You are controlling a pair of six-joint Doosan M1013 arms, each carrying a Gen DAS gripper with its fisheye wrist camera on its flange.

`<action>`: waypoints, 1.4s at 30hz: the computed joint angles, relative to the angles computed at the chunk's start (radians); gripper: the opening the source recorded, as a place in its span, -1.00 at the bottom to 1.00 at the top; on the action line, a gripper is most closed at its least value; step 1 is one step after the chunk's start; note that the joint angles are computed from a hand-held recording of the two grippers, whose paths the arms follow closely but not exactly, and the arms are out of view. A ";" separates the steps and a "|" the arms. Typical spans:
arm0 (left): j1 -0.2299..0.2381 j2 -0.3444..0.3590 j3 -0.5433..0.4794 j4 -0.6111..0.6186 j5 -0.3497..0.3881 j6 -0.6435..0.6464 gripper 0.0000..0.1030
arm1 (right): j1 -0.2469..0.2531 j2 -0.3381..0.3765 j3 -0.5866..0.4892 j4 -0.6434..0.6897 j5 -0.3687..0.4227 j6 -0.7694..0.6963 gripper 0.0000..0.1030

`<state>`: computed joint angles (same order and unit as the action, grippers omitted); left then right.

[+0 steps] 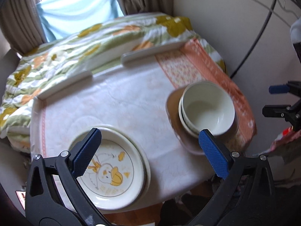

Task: Organize plates and bowls
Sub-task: 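Close both grippers on the pink dish rim and handle, then lift the pink dish with nested bowls and lower it onto the plate stack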

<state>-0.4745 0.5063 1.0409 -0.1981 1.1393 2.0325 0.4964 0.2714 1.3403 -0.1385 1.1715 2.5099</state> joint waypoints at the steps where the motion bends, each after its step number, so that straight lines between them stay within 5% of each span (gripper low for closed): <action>1: -0.002 0.009 -0.004 0.002 0.020 0.000 1.00 | -0.002 0.008 -0.005 0.004 0.024 -0.014 1.00; 5: -0.011 0.049 -0.029 -0.007 0.106 0.008 0.99 | -0.002 0.055 -0.032 -0.021 0.132 -0.068 1.00; 10: -0.027 0.087 -0.050 0.022 0.165 0.028 0.82 | -0.022 0.088 -0.031 0.016 0.139 -0.165 0.99; 24: -0.062 0.164 -0.121 0.085 0.272 0.029 0.24 | -0.068 0.152 -0.044 0.128 0.136 -0.317 0.18; 34: -0.074 0.178 -0.125 0.063 0.268 0.066 -0.68 | -0.076 0.144 -0.011 0.188 0.031 -0.396 -0.38; 42: -0.091 0.127 -0.046 0.108 0.122 0.079 -0.72 | -0.053 0.144 -0.008 0.164 -0.025 -0.404 -0.76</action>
<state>-0.5656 0.6331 0.9950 -0.0904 1.2616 2.1111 0.4432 0.4153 1.3325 0.0253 1.1461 2.1061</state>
